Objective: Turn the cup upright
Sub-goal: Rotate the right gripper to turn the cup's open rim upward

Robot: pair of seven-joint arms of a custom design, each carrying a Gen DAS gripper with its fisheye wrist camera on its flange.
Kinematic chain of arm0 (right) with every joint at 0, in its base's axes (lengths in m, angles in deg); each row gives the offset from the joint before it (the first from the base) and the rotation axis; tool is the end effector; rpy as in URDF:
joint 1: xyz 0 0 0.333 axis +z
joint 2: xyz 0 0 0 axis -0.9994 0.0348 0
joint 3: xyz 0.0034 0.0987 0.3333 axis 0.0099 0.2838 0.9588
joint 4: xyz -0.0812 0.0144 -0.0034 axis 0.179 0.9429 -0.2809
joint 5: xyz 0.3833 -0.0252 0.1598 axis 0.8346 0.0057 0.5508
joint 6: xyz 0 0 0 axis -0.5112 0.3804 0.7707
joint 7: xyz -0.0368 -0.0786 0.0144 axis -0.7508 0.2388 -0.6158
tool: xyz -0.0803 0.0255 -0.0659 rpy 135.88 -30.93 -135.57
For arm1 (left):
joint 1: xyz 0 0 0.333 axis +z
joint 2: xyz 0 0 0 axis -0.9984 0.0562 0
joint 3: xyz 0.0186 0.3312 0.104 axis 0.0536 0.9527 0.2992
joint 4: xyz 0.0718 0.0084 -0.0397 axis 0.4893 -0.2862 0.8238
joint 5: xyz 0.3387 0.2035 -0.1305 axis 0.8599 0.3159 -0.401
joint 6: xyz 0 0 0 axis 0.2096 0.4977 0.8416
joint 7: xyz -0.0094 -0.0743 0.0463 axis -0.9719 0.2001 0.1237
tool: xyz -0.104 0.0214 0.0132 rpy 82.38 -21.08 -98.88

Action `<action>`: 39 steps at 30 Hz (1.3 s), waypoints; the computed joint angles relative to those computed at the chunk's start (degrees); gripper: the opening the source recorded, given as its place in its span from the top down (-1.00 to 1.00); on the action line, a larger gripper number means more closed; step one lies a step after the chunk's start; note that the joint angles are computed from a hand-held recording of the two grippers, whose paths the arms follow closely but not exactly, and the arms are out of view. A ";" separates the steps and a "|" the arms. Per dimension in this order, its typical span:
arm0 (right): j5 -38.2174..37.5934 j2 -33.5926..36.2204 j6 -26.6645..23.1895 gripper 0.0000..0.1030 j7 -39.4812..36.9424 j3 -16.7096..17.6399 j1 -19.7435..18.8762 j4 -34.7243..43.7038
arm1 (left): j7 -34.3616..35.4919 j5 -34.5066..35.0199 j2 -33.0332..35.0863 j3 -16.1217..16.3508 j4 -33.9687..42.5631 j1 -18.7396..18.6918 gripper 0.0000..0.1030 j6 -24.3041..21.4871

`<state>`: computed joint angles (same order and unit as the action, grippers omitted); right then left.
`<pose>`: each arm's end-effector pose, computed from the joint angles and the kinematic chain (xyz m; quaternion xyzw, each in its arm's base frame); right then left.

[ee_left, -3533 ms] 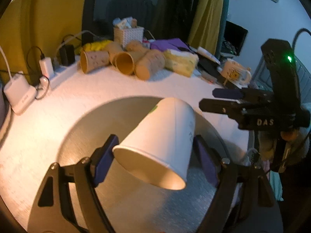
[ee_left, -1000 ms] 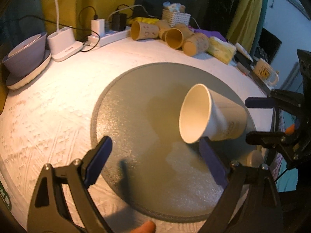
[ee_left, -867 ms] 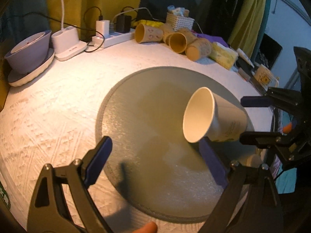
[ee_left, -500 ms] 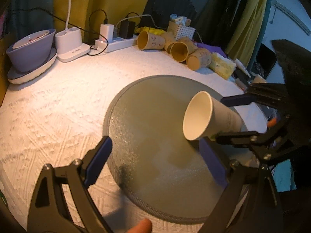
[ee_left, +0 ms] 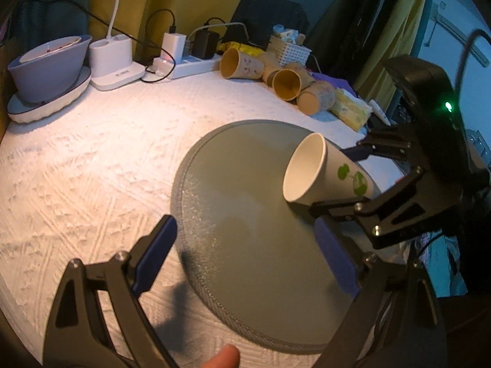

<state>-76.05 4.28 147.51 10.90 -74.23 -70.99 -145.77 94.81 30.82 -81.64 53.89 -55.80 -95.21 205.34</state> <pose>0.6740 0.2942 0.5118 -0.9563 0.1861 -0.1143 0.1943 0.5366 -0.1159 0.5205 -0.6921 0.5993 -0.3688 0.1609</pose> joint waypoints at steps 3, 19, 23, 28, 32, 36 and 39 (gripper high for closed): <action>-0.58 0.89 -0.30 -0.56 -0.08 0.04 0.31 1.25 | 0.96 -0.88 0.07 0.34 0.09 -0.45 -0.79 0.05; -2.11 2.79 -0.10 -0.37 -1.08 0.62 0.79 3.98 | -3.29 4.24 1.02 -1.09 0.76 1.61 -0.79 -0.84; 0.73 1.99 1.17 -0.36 -2.34 1.12 0.02 3.13 | -5.50 6.65 1.01 -1.72 0.79 2.33 -0.79 -0.83; 7.67 1.23 3.56 -0.36 -3.63 2.41 -2.08 2.25 | -9.47 10.79 0.65 -2.57 0.87 3.51 -0.79 -1.16; 20.60 1.15 3.32 -0.36 -7.80 5.16 -6.10 2.44 | -12.61 13.77 0.31 -3.06 1.03 4.17 -0.79 -1.62; 30.92 0.80 3.55 -0.37 -10.69 5.79 -8.01 1.52 | -16.66 17.46 0.26 -3.85 1.66 5.08 -0.79 -2.68; 34.95 0.32 3.43 -0.37 -12.05 5.36 -8.37 0.41 | -18.92 19.45 0.60 -4.07 2.40 5.23 -0.79 -3.65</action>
<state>-41.11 4.60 150.94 -1.15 -68.86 -79.36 -145.36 75.89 50.27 -81.03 49.82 -53.40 -89.98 201.69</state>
